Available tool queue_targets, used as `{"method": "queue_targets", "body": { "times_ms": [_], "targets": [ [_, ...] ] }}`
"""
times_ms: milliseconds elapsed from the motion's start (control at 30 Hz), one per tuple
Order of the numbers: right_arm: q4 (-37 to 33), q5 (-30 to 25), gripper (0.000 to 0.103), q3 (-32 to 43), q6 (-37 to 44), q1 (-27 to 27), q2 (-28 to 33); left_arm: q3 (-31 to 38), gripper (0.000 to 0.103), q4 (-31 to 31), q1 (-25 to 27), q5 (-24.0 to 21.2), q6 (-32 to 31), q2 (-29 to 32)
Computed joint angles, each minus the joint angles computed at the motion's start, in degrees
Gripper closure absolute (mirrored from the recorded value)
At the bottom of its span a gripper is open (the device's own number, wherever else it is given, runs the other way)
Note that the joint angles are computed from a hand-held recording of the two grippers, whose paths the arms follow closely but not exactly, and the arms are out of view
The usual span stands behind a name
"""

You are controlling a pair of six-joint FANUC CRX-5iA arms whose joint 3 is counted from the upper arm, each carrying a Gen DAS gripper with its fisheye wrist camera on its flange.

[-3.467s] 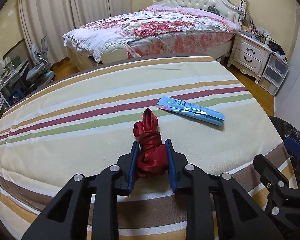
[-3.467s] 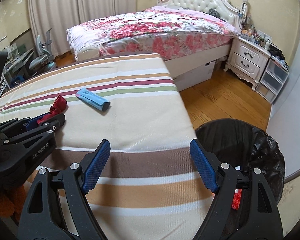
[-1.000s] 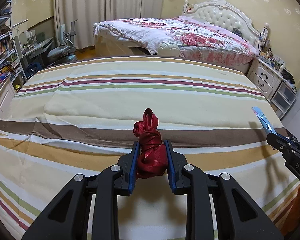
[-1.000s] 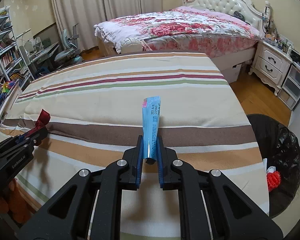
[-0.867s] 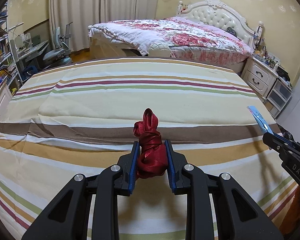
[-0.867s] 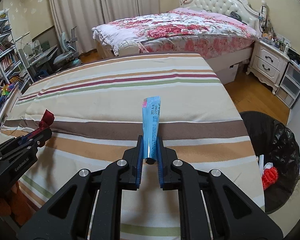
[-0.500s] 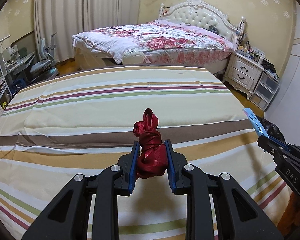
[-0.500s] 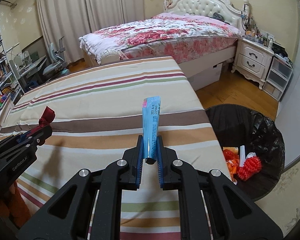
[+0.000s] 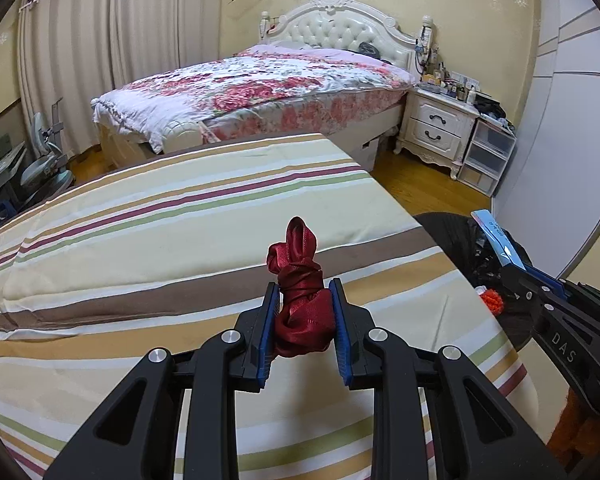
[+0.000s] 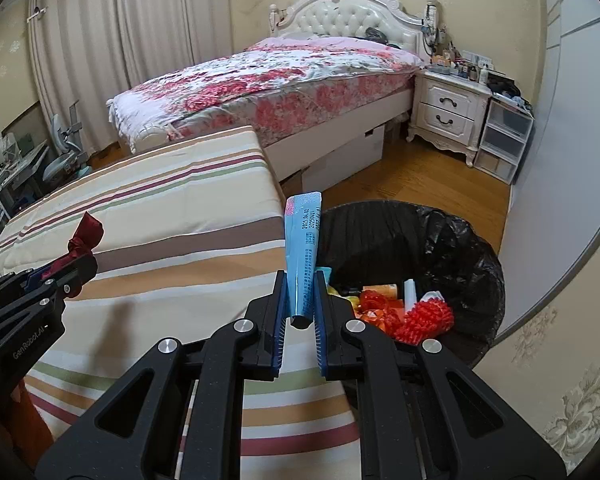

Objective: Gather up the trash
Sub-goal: 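Carry the red cloth and light blue tube in both tools over the bin, then open both tools to drop the red cloth and blue tube into the bin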

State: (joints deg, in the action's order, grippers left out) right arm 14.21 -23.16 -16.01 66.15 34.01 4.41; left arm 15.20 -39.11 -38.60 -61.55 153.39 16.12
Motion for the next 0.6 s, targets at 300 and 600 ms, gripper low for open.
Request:
{"method": "queue_targets", "body": {
  "times_ms": [300,600],
  "targets": [
    [6.2,1.7,0.091,-1.9,-7.7,-4.2,0.5,7.1,0.077,2.0,-0.4,2.2,-6.0,6.1],
    [9.9,2.3,0.090,-0.9,-12.5,-7.6,2.9,14.5,0.077,4.2,0.1,2.5,-11.0,12.0]
  ]
}}
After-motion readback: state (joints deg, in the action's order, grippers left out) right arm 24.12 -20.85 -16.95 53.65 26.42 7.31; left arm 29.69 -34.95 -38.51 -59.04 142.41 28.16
